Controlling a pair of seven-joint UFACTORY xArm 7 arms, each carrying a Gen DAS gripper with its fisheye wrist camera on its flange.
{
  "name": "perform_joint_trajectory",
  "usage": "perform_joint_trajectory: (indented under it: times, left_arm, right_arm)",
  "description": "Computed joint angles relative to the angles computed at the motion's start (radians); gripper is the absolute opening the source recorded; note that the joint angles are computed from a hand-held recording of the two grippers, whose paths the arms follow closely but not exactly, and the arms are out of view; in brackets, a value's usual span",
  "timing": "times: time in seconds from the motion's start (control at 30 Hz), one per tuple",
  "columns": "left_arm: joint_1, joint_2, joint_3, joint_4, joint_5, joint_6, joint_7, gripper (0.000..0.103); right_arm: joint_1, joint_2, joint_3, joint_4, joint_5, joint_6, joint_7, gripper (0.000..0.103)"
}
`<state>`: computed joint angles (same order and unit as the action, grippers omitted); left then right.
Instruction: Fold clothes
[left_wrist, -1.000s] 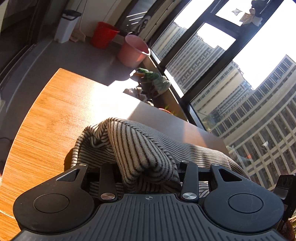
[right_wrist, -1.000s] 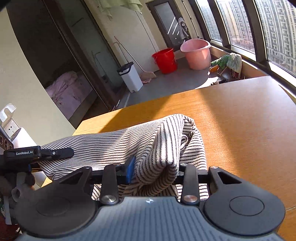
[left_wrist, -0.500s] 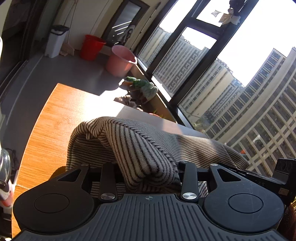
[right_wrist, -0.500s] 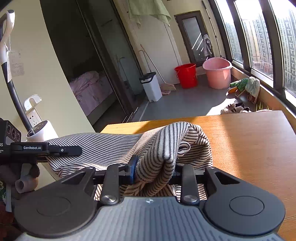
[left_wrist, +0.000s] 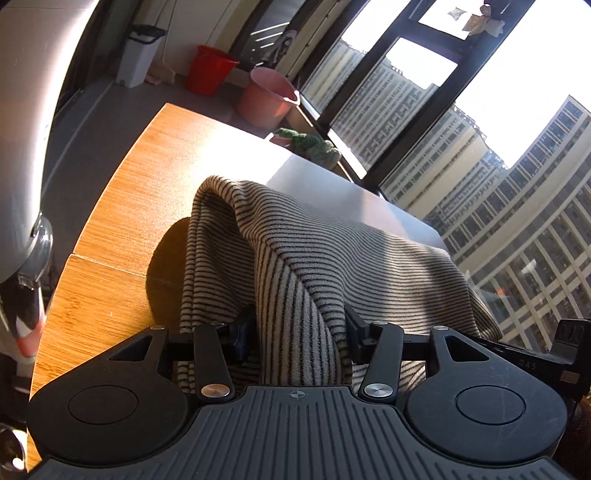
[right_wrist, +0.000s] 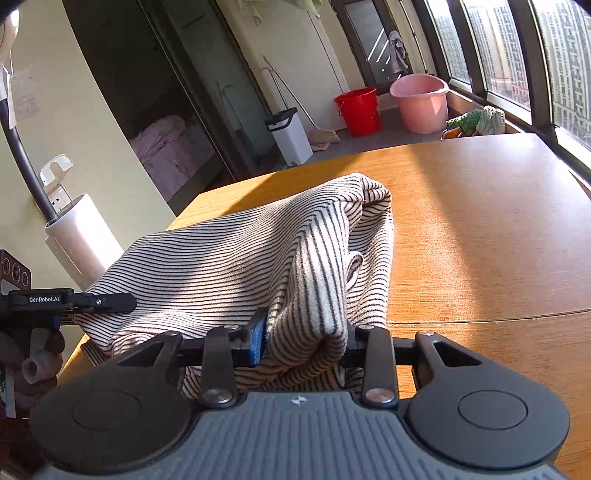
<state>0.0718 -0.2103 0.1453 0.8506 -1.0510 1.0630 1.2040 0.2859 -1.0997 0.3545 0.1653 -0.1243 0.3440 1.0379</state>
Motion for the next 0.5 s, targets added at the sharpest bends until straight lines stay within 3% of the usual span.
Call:
perform_joint_trajectory:
  times: [0.1,0.17,0.23,0.3,0.37,0.5]
  left_arm:
    - [0.016,-0.035,0.025,0.011,-0.001,0.016,0.002,0.061]
    - [0.025,-0.034,0.055,0.040,-0.014,0.119,-0.036,0.068]
    - [0.029,-0.045,0.063,0.045,-0.024,0.206,-0.051,0.071]
    - [0.023,-0.074,0.047,0.021,-0.012,0.234,-0.039,0.072]
    - [0.004,-0.106,0.022,-0.013,0.014,0.234,-0.025,0.074]
    - [-0.035,-0.110,-0.017,-0.061,0.069,0.157,-0.038,0.075]
  right_arm:
    - [0.024,-0.086,0.019,0.014,-0.023,0.115,-0.023,0.049]
    - [0.000,-0.144,0.041,0.023,-0.051,0.162,-0.027,0.053]
    - [-0.065,-0.183,0.061,0.032,-0.086,0.148,-0.013,0.053]
    - [-0.137,-0.161,0.074,0.056,-0.118,0.094,-0.012,0.046]
    - [-0.200,-0.113,0.082,0.086,-0.143,0.030,-0.020,0.026]
    - [-0.276,0.099,0.101,0.155,-0.170,-0.090,-0.076,0.024]
